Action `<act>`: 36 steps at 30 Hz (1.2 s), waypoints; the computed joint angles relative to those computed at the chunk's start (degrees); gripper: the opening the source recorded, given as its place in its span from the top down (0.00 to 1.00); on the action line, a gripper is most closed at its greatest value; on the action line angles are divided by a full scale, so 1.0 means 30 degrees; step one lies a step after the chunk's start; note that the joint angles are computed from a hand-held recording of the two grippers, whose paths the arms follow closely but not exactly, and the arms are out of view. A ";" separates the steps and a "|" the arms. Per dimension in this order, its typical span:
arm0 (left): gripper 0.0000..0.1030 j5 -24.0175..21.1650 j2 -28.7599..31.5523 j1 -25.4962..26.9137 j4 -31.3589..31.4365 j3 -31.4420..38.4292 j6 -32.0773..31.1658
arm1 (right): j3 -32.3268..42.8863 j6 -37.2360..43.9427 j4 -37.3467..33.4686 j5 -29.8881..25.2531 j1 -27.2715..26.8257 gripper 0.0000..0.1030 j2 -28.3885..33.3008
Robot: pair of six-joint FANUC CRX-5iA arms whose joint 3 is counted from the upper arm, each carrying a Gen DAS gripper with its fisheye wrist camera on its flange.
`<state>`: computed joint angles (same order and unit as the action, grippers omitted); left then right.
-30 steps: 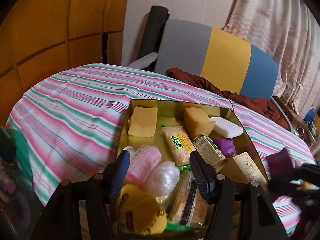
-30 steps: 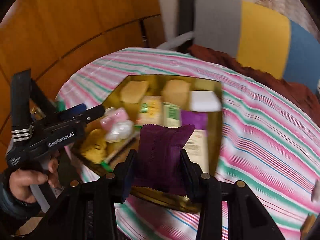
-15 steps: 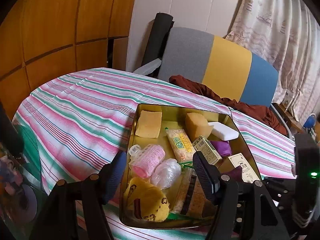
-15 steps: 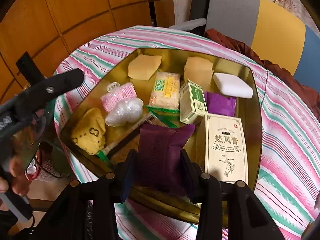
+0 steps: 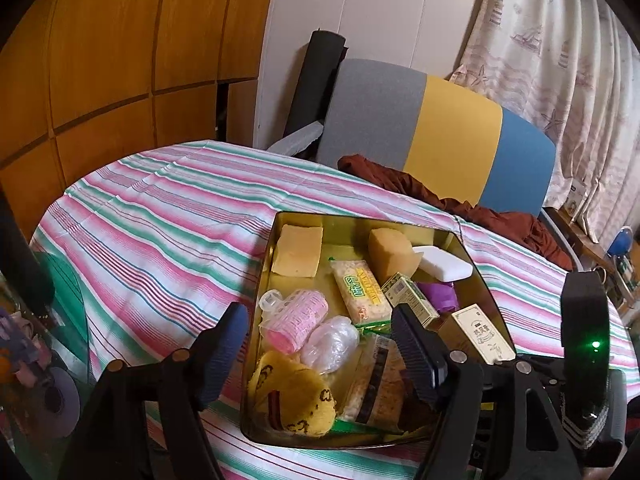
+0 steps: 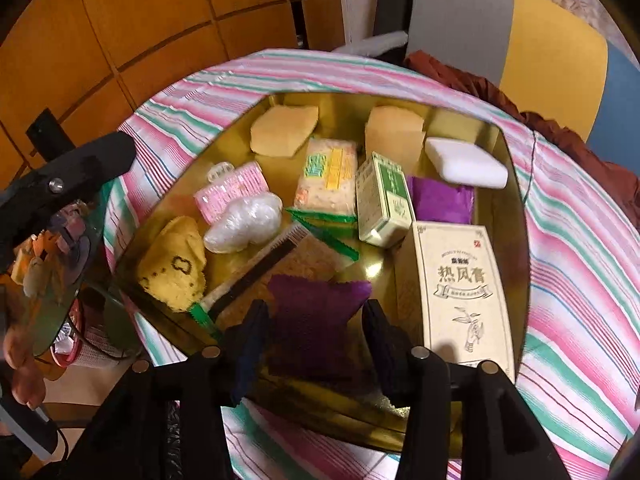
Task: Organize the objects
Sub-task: 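Carry the crackers and purple sachet over the gold tray and release both, then move back and grasp the yellow sponge with the right gripper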
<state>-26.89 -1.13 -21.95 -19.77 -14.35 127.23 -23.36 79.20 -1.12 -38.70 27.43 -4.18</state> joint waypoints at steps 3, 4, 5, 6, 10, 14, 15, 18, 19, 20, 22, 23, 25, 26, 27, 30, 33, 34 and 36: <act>0.25 -0.0280 -0.0138 -0.0389 -0.0930 0.0284 0.0618 | -0.0506 -0.0419 0.0243 0.0480 -0.0051 0.49 -0.0883; 0.24 -0.0343 -0.0171 -0.0498 -0.1134 0.0362 0.0733 | -0.0571 -0.0449 0.0193 0.0614 -0.0165 0.49 -0.1150; 0.23 -0.0328 -0.0224 -0.0574 -0.1186 0.0395 0.0675 | -0.0729 -0.0643 0.0262 0.0790 -0.0286 0.47 -0.1492; 0.23 -0.0315 -0.0261 -0.0620 -0.1203 0.0417 0.0657 | -0.0902 -0.1000 0.0476 0.0920 -0.0395 0.43 -0.1794; 0.23 0.0005 -0.0281 -0.0780 -0.0645 0.0463 -0.0220 | -0.2072 -0.3270 0.2359 0.1440 -0.0998 0.16 -0.3025; 0.23 0.0409 -0.0055 -0.1010 0.0258 0.0547 -0.1468 | -0.2973 -0.5118 0.4040 0.1109 -0.2122 0.16 -0.3748; 0.23 0.0551 0.0066 -0.1098 0.0622 0.0576 -0.1972 | -0.3151 -0.5435 0.4363 0.0949 -0.2448 0.16 -0.3880; 0.23 0.0905 0.0453 -0.1412 0.1742 0.0699 -0.3433 | -0.3610 -0.6472 0.5302 0.0273 -0.3623 0.16 -0.4048; 0.23 0.1007 0.0597 -0.1566 0.2080 0.0772 -0.3880 | -0.3648 -0.6553 0.5361 0.0106 -0.4014 0.16 -0.4093; 0.21 0.1202 0.0734 -0.1667 0.2674 0.0777 -0.4653 | -0.3708 -0.6842 0.5536 -0.0134 -0.4494 0.16 -0.4133; 0.18 0.1560 0.1084 -0.1987 0.3569 0.0925 -0.5917 | -0.3783 -0.7361 0.5837 -0.0562 -0.5602 0.16 -0.4274; 0.18 0.1682 0.1302 -0.2156 0.4067 0.1032 -0.6602 | -0.3760 -0.7667 0.6049 -0.0857 -0.6240 0.16 -0.4347; 0.18 0.1906 0.1820 -0.2491 0.5402 0.1262 -0.8275 | -0.3698 -0.8259 0.6373 -0.1310 -0.7473 0.16 -0.4475; 0.18 0.1961 0.2172 -0.2725 0.6215 0.1454 -0.9311 | -0.3672 -0.8475 0.6480 -0.1506 -0.8185 0.16 -0.4555; 0.18 0.1941 0.2411 -0.2896 0.6699 0.1621 -0.9938 | -0.3630 -0.8622 0.6595 -0.1754 -0.8903 0.16 -0.4608; 0.16 0.1999 0.3260 -0.3542 0.8499 0.2184 -1.2276 | -0.3216 -0.9732 0.7237 -0.2904 -1.1116 0.16 -0.4169; 0.15 0.1618 0.4299 -0.4283 0.9597 0.3165 -1.3745 | -0.1893 -1.0142 0.6629 -0.4709 -1.3581 0.16 -0.2598; 0.15 0.1500 0.4638 -0.4485 1.0062 0.3459 -1.4330 | -0.1625 -1.0143 0.6296 -0.4787 -1.4286 0.16 -0.2201; 0.15 0.1033 0.5427 -0.4928 1.0452 0.4344 -1.4971 | -0.0941 -0.9692 0.5609 -0.5135 -1.5466 0.16 -0.1125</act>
<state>-23.79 15.15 -36.73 11.59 -1.32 82.32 -26.18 50.12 15.71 -54.10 -18.97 -7.55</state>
